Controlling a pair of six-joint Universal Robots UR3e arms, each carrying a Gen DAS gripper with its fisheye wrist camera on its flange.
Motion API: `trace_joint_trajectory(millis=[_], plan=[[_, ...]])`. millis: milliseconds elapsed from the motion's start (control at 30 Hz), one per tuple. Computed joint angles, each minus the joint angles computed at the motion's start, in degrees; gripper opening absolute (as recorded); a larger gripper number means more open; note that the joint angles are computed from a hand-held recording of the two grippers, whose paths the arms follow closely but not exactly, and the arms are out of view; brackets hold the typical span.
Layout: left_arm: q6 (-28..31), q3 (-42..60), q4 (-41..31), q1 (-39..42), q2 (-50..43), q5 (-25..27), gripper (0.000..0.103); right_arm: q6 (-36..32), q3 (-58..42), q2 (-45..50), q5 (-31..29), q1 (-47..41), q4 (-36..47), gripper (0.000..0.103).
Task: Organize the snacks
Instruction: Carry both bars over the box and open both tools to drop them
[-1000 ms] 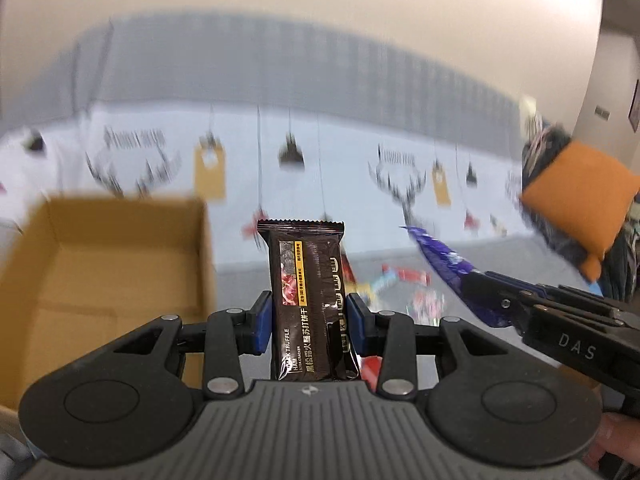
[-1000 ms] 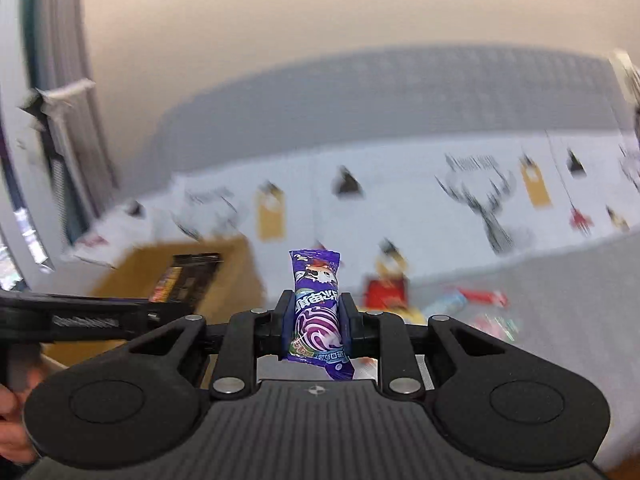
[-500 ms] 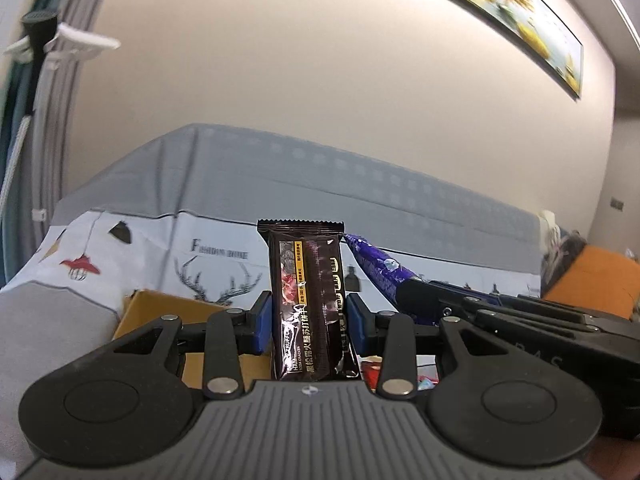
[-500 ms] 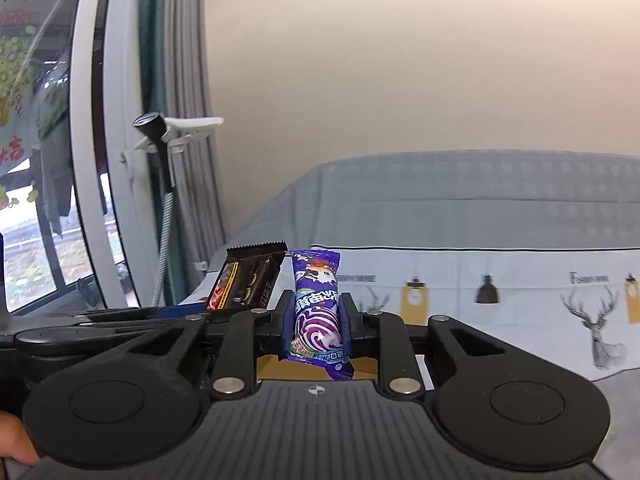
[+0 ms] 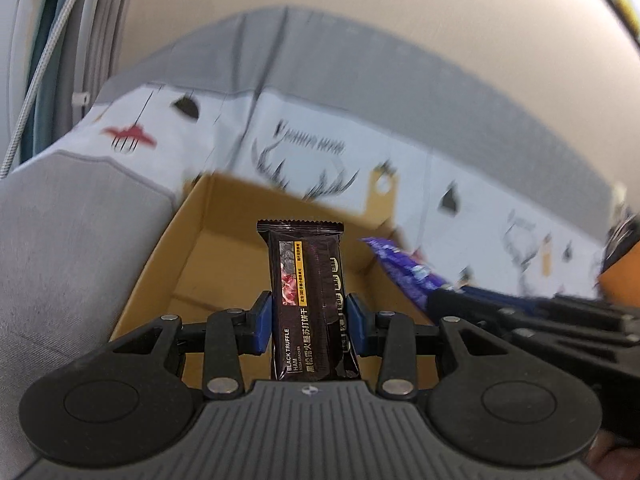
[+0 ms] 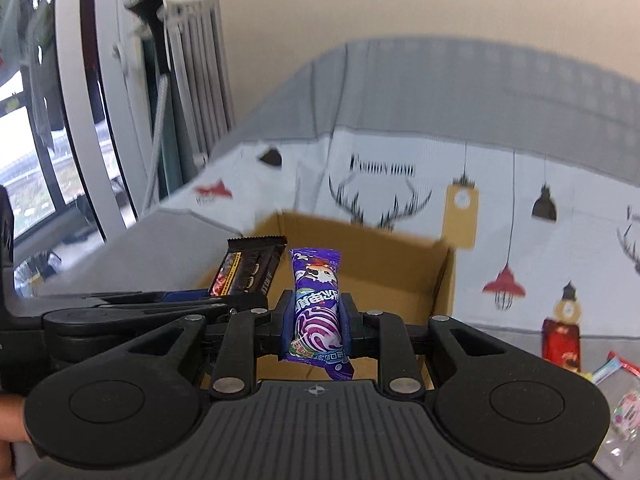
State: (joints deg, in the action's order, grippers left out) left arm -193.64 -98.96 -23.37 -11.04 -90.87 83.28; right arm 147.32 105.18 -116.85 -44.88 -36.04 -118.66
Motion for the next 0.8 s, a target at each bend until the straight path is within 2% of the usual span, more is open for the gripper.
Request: trace_joint_trajectory(millis=[67, 200, 333, 500, 633, 733, 800], plan=[[1.5, -0.3, -1.0, 1.0, -1.8, -0.2, 0.043, 2.3, 1.5, 2.7, -3.2, 2.8, -4.2, 0.024], [3.7, -2.6, -2.5, 5.0, -3.2, -6.1, 0.043, 6.4, 3.0, 8.2, -9.4, 8.6, -10.9, 0.024], [5.1, -2.6, -4.2, 5.2, -4.6, -5.1, 0.042, 9.3, 3.4, 13.5, -14.2, 13.3, -15.2, 0.024], [5.5, -2.0, -6.0, 5.7, -6.9, -4.4, 0.043, 10.9, 2.4, 18.4, -20.1, 18.4, -16.7, 0.024], [5.4, -1.7, -6.5, 5.9, -7.5, -3.6, 0.043, 11.3, 2.4, 20.1, -21.8, 20.3, -16.7, 0.024], [4.7, -1.7, -6.0, 5.7, -7.3, -2.8, 0.043, 10.9, 2.9, 19.6, -20.5, 19.8, -16.3, 0.025], [2.5, -1.4, -5.7, 4.7, -6.6, 0.4, 0.059, 10.3, 3.4, 18.4, -16.4, 17.6, -14.8, 0.026]])
